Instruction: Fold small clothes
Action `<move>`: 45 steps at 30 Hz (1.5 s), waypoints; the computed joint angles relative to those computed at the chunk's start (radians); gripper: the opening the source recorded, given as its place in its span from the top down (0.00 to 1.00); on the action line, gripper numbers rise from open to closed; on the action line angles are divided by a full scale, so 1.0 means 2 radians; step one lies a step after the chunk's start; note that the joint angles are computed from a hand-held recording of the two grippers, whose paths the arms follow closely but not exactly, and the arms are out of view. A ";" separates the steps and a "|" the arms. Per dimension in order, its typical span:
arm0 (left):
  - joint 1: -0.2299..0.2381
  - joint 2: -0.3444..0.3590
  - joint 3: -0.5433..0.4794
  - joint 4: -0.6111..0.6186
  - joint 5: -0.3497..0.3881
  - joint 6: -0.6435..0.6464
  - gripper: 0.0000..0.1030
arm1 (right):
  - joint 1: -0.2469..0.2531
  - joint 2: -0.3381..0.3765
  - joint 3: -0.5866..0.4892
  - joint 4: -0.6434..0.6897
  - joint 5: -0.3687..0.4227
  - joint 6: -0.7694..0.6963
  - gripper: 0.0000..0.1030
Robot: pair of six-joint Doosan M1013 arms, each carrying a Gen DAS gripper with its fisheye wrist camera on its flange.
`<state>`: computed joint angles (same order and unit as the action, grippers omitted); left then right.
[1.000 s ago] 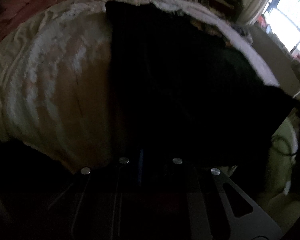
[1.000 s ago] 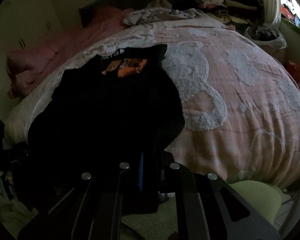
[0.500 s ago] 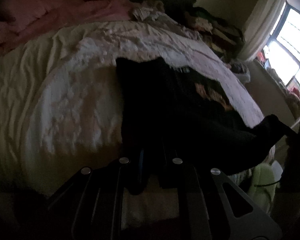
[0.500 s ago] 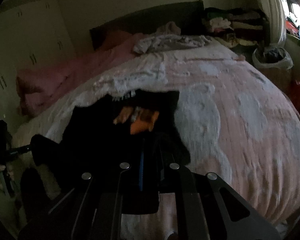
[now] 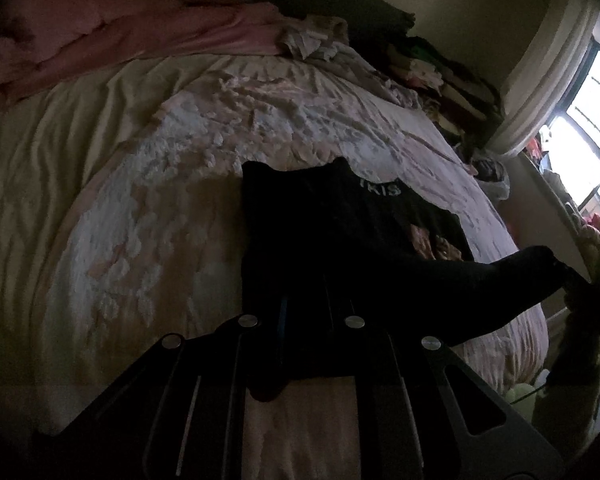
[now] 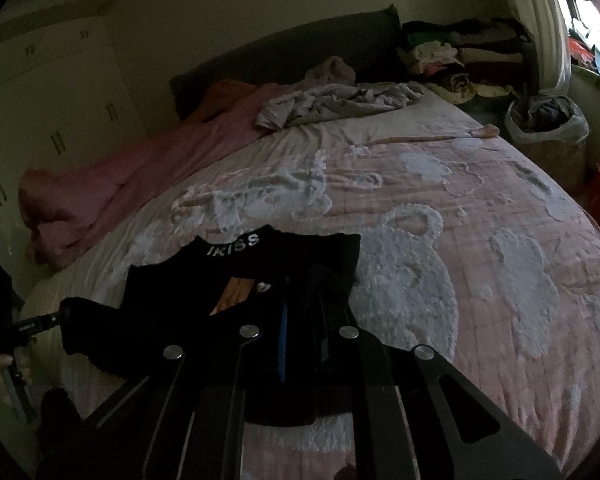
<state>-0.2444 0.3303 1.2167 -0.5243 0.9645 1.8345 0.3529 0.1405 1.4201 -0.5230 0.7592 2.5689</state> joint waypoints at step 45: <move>-0.011 0.054 -0.060 0.077 -0.065 -0.109 0.72 | -0.046 0.058 -0.036 0.045 0.005 -0.005 0.41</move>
